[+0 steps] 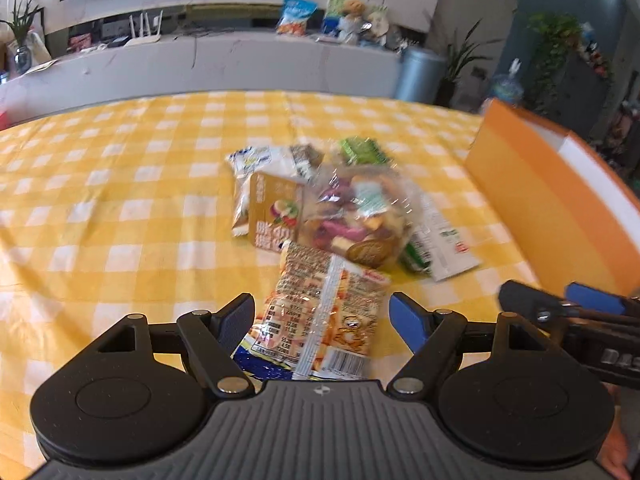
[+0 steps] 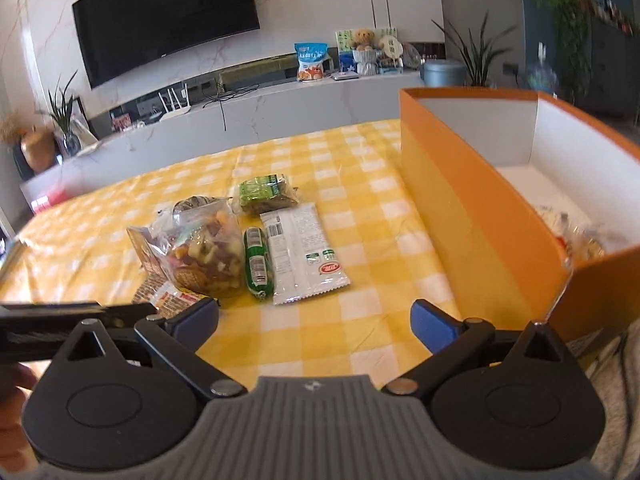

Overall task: Organize snacks
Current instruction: 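Grasp the Mimi snack bag with the left gripper, then grasp the green sausage stick with the right gripper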

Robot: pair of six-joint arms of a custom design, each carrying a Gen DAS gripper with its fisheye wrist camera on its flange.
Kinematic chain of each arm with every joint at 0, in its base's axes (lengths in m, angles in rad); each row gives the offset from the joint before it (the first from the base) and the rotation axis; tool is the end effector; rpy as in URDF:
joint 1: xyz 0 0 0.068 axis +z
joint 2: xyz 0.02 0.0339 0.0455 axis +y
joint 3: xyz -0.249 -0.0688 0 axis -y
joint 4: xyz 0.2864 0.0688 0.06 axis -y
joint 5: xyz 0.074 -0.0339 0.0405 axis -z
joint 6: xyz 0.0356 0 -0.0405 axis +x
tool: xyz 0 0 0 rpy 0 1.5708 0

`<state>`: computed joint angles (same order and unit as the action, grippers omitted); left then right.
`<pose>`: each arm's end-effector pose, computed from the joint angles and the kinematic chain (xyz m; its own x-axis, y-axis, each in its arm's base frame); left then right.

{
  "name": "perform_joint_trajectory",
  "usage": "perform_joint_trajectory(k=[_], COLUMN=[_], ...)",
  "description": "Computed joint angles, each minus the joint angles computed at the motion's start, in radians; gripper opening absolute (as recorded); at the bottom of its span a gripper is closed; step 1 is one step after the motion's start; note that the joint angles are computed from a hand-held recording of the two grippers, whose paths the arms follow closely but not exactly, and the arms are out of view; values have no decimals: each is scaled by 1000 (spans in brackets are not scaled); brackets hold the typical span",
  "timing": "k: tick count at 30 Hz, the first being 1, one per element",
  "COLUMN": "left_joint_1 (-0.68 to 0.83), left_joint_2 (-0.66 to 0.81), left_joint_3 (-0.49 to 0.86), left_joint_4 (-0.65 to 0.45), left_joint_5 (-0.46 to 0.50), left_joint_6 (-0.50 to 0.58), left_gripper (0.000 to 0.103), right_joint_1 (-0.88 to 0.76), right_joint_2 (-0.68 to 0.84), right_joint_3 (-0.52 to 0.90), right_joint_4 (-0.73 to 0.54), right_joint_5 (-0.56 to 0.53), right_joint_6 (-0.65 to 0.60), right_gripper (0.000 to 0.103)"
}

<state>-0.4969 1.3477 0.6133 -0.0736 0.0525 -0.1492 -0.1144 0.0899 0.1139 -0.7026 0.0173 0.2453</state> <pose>0.2570 -0.1415 0.1297 -0.7039 0.2129 -0.6776 0.4078 0.9022 -0.1402 0.1412 -0.0168 0.1339 -0.5740 0.3104 -0.7578 0.2751 0.9447 0.1785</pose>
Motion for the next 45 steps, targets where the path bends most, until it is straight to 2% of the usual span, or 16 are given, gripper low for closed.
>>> perform_joint_trajectory(k=[3, 5, 8, 13, 16, 18, 23, 27, 30, 33, 34, 36, 37, 40, 45], left_joint_1=[-19, -43, -73, -77, -89, -99, -90, -79, -98, -111, -113, -111, -108, -88, -67], left_joint_2=[50, 84, 107, 132, 119, 110, 85, 70, 73, 78, 78, 76, 74, 64, 55], left_joint_3=[22, 42, 55, 64, 46, 27, 10, -10, -20, -20, -23, -27, -28, -35, -39], left_joint_4=[9, 4, -6, 0, 16, 41, 43, 71, 94, 107, 113, 118, 119, 124, 127], left_joint_5=[-11, -59, -123, -168, -191, -208, -198, -187, -225, -255, -261, -260, -255, -227, -198], left_joint_6=[5, -21, -26, -44, -50, -46, -52, -86, -125, -167, -173, -162, -162, -191, -246], left_gripper=[91, 92, 92, 93, 90, 82, 73, 73, 72, 72, 72, 72, 72, 72, 72], right_joint_1=[2, 5, -19, -94, -124, -133, -137, -111, -78, -16, 5, 34, 30, 16, 84], right_joint_2=[27, 39, -19, -81, -54, -19, 43, 84, 125, 232, 248, 232, 215, 206, 430], right_joint_3=[-1, 0, -7, -12, -5, 0, 5, 15, 24, 60, 65, 58, 52, 47, 82], right_joint_4=[22, 28, -11, -61, -50, -36, 2, 21, 56, 102, 114, 128, 129, 146, 313], right_joint_5=[-6, -16, -48, -140, -178, -189, -188, -151, -117, -48, -24, 0, -17, -63, -8], right_joint_6=[-6, -12, -22, -31, -28, -28, -24, -16, -19, -61, -78, -107, -124, -139, -133], right_gripper=[100, 100, 100, 100, 100, 100, 100, 100, 100, 99, 98, 89, 81, 78, 63])
